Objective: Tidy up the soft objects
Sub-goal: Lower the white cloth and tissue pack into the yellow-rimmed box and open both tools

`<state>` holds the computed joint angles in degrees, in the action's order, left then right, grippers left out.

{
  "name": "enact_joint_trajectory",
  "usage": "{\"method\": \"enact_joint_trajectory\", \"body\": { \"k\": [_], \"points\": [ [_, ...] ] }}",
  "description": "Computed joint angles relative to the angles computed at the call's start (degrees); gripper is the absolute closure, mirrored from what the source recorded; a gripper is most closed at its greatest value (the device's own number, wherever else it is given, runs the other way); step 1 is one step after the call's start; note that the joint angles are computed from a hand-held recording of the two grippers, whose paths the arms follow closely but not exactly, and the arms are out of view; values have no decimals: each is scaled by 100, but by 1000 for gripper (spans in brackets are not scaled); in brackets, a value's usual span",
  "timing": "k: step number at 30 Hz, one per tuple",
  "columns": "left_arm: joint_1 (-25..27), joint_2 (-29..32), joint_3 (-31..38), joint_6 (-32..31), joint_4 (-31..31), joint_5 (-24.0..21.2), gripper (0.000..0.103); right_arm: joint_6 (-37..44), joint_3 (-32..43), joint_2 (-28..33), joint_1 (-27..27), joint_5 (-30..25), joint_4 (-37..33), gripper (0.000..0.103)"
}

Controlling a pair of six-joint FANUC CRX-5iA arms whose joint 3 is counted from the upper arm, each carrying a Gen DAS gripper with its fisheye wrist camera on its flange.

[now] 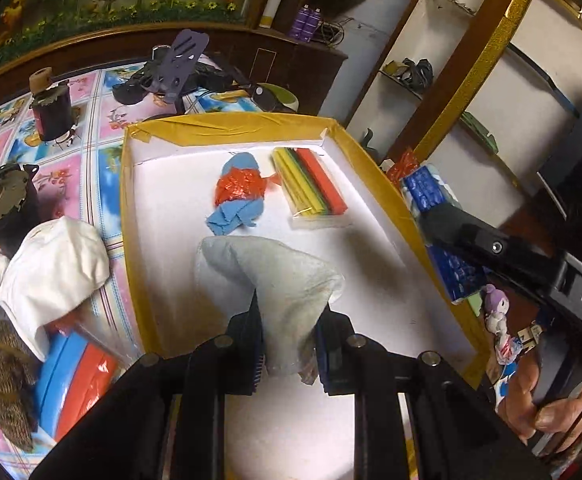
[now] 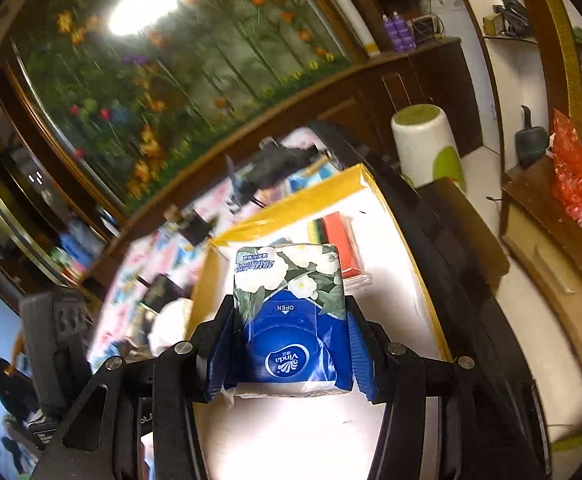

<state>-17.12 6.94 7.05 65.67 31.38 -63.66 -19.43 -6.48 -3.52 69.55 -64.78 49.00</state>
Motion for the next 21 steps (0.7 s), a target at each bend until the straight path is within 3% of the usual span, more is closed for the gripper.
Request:
{"method": "enact_joint_trajectory", "body": {
  "k": [6, 13, 21],
  "points": [
    [70, -51, -280, -383, 195, 227, 83, 974, 962, 678, -226, -688, -752, 48],
    [3, -211, -533, -753, 202, 460, 83, 906, 1651, 1304, -278, -1374, -1000, 48],
    [-59, -283, -649, -945, 418, 362, 83, 832, 2172, 1694, -349, -2016, -1213, 49]
  ]
}}
